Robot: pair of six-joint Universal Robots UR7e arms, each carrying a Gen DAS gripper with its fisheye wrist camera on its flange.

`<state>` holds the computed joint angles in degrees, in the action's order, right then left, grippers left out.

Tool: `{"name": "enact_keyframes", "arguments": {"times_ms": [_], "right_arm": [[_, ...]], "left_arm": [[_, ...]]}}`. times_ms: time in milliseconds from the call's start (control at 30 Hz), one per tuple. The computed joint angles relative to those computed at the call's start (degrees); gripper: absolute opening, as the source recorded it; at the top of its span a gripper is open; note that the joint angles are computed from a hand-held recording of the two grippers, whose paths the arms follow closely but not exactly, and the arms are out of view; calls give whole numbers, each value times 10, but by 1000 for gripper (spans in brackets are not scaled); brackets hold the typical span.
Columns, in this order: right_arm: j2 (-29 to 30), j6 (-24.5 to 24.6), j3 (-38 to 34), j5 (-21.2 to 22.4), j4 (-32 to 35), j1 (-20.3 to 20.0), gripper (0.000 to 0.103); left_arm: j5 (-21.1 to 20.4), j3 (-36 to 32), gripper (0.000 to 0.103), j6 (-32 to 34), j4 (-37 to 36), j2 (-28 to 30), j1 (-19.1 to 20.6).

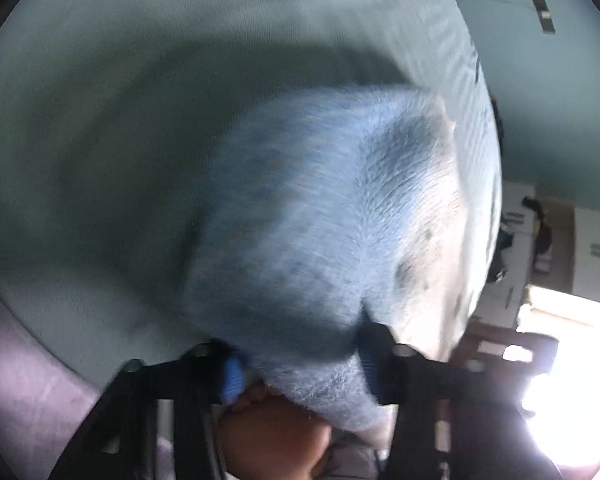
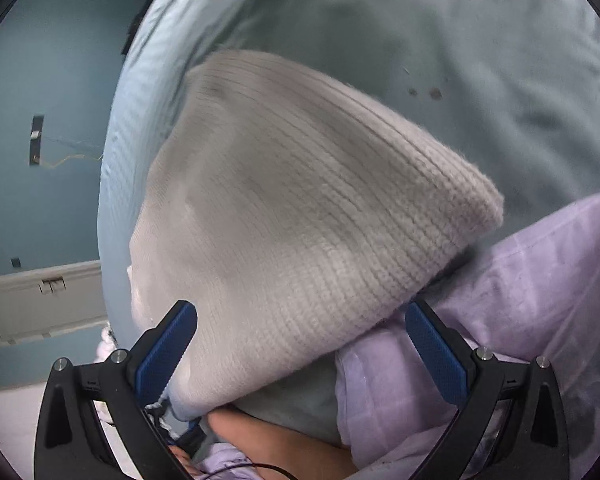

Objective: Fold small clothes

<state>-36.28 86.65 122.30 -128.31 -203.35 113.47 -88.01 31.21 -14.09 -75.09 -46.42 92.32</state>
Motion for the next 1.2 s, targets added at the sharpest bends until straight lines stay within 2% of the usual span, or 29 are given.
{"name": "enact_keyframes", "arguments": {"times_ms": [67,167,233,300,367,400,433,533,600,667,800,833,900,1000,1100,1200], "right_arm": [[8,23,11,21,-31,-18,102],[18,75,24,51,-51,-48,102],[24,103,26,52,-58,-58,102],[29,114,21,36,-63,-58,101],[30,90,9,18,-60,-51,74],[23,79,2,10,-34,-46,63],[19,77,-4,-5,-13,-38,47],[6,68,-23,-58,50,-8,24],[7,48,-39,-98,65,15,22],[12,13,-54,-132,50,38,21],[23,-40,-54,-151,-55,70,19],[23,-50,-54,-156,-68,79,19],[14,-58,-56,-169,-51,100,19],[-9,-36,-37,-144,-22,114,19],[-24,12,-10,-118,18,121,19],[-27,7,1,-74,6,100,19]], "left_arm": [[-10,9,36,8,-5,-8,0],[2,60,35,29,-45,-35,-7],[16,62,35,48,-46,-39,-7],[31,44,35,50,-41,-23,-14],[43,37,35,56,-36,-18,-14],[49,45,35,56,-41,-21,-19],[56,67,34,56,-55,-29,-25],[69,99,30,76,-83,-46,-36],[65,104,27,87,-92,-52,-41],[50,92,25,98,-89,-52,-42],[15,49,24,108,-62,-47,-37],[10,46,24,111,-58,-50,-38],[13,46,23,116,-46,-61,-40],[18,59,23,121,-33,-83,-38],[26,57,23,110,-8,-89,-34],[44,72,23,115,-15,-100,-42]]}}
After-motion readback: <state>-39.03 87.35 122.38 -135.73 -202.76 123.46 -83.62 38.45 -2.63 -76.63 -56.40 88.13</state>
